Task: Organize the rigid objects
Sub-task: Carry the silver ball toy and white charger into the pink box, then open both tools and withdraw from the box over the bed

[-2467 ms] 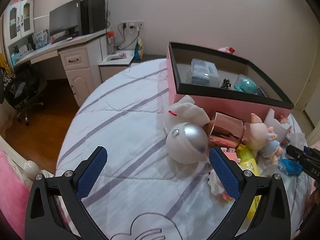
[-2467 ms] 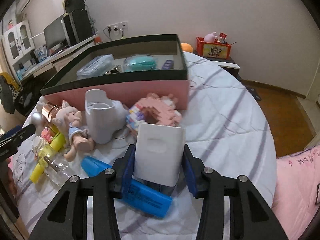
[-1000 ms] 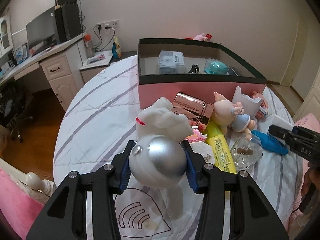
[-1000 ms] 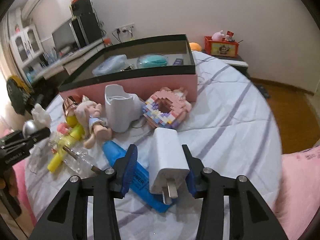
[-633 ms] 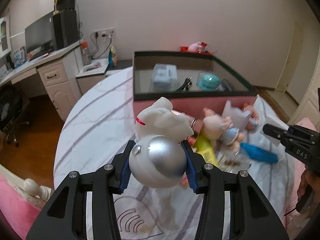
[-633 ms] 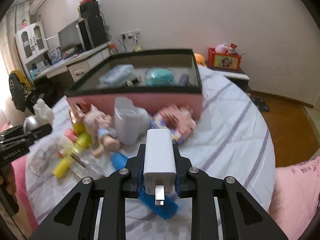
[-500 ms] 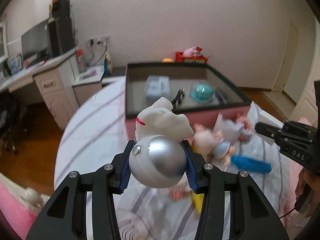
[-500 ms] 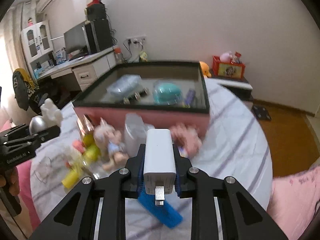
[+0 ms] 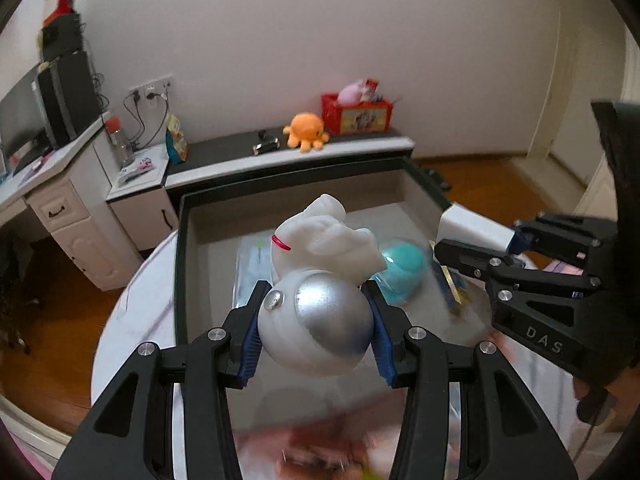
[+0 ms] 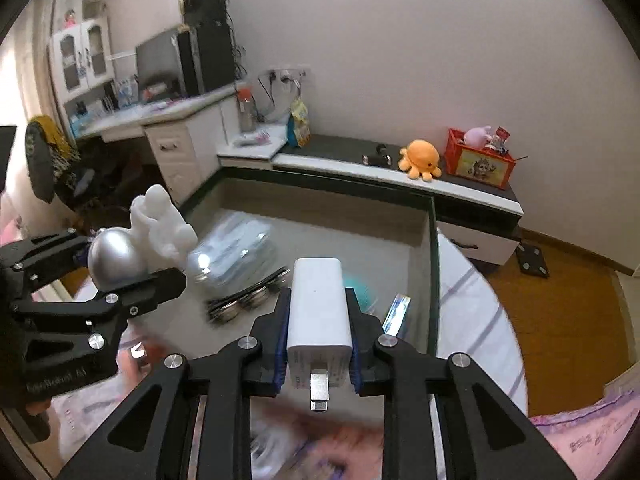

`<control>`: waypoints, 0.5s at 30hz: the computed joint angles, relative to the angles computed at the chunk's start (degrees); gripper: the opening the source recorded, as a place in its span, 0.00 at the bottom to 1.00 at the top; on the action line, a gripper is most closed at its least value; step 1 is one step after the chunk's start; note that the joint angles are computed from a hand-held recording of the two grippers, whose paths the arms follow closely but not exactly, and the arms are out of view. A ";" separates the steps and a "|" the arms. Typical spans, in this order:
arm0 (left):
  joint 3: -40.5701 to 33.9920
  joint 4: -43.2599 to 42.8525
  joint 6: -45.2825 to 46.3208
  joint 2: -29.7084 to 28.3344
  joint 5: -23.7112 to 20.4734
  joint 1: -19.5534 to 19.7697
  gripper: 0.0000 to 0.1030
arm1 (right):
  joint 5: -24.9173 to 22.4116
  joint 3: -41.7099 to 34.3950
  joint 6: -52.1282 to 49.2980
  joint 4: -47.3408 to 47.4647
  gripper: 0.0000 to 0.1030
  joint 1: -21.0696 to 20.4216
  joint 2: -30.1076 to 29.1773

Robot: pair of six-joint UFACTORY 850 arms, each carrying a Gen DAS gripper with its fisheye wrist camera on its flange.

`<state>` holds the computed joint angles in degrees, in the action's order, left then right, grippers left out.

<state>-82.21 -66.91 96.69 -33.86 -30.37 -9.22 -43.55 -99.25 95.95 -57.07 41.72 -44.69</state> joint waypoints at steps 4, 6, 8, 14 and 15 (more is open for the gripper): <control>-9.06 14.84 -16.08 -6.10 1.96 -3.74 0.45 | 1.47 -3.55 -8.22 7.46 0.23 -3.96 -2.53; -12.43 22.33 -23.16 -8.75 2.90 -5.43 0.45 | 1.26 -5.84 -12.52 11.66 0.23 -5.59 -4.27; -15.87 27.80 -29.17 -11.41 1.83 -6.44 0.45 | 0.96 -7.47 -16.26 15.25 0.23 -6.72 -5.52; -19.33 33.31 -35.84 -13.99 1.84 -7.70 0.47 | -0.68 -9.72 -20.73 20.45 0.23 -8.53 -7.56; -19.42 32.58 -35.98 -13.91 1.18 -7.52 0.48 | -0.69 -9.47 -21.02 21.17 0.24 -8.69 -7.38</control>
<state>-101.63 -34.33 60.71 -47.76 -29.20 -16.73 -44.25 -108.71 74.93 -35.90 33.03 -52.07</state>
